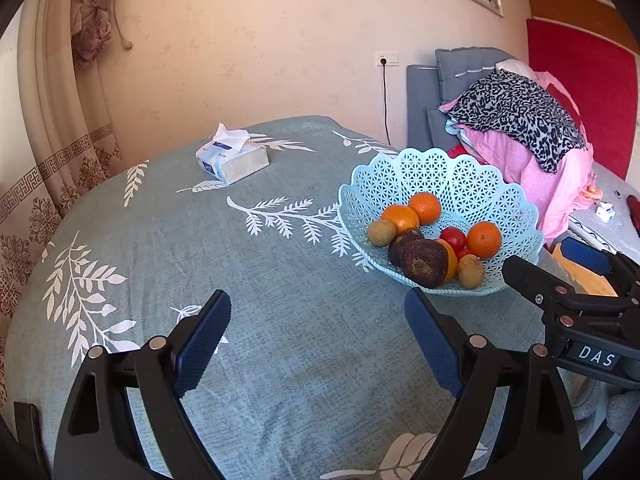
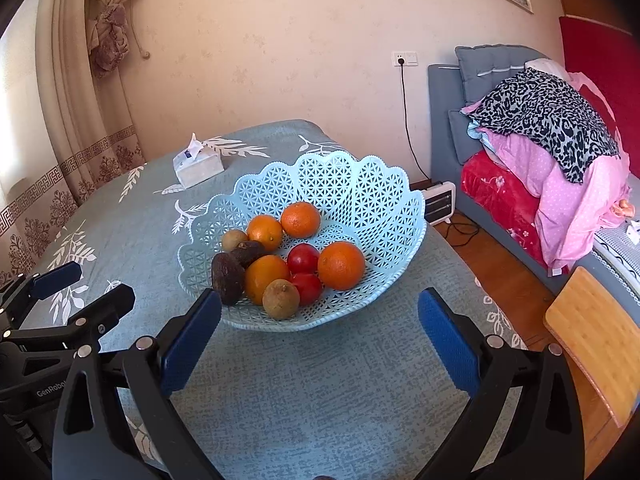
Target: Organize fruits
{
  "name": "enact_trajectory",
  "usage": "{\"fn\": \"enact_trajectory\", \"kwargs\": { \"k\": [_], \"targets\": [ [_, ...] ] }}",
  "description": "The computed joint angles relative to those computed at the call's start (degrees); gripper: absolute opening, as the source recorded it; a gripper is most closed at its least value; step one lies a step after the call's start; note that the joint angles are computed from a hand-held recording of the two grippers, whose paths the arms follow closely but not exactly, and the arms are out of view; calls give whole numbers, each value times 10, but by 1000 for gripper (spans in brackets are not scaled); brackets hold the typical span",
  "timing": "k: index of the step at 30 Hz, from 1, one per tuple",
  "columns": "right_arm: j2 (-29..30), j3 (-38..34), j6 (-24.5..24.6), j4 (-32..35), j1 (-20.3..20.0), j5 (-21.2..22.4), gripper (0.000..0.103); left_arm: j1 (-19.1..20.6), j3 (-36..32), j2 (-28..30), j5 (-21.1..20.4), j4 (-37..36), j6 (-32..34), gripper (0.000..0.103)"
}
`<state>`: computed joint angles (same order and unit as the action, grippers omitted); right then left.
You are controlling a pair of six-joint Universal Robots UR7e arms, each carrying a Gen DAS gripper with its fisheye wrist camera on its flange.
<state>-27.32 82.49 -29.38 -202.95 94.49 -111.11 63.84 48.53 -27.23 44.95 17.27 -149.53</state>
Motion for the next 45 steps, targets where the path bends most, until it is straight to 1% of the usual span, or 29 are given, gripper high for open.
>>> {"fn": "enact_trajectory", "kwargs": {
  "k": [10,12,15,20,27,32,37,42,45],
  "targets": [
    [4,-7,-1,6,0,-9,100,0,-6,4,-6,3,-6,88],
    [4,-7,-1,6,0,-9,100,0,-10,7,-13,4,-7,94],
    [6,-9,-3,7,0,-11,100,0,-4,5,-16,-10,4,94],
    [11,-16,-5,12,1,-27,100,1,-10,8,-20,-6,3,94],
    [11,-18,-6,12,0,-31,100,-1,1,4,-17,-17,10,94],
    [11,-19,-5,16,0,-34,100,0,-20,16,-11,14,-3,94],
    [11,-21,-4,19,-1,-39,100,-4,-16,18,-19,2,18,94],
    [10,-19,-3,17,-1,-40,100,-7,-3,12,4,-3,33,94],
    [7,-16,0,17,-1,-35,100,-8,2,9,2,-5,35,94]
  ]
}}
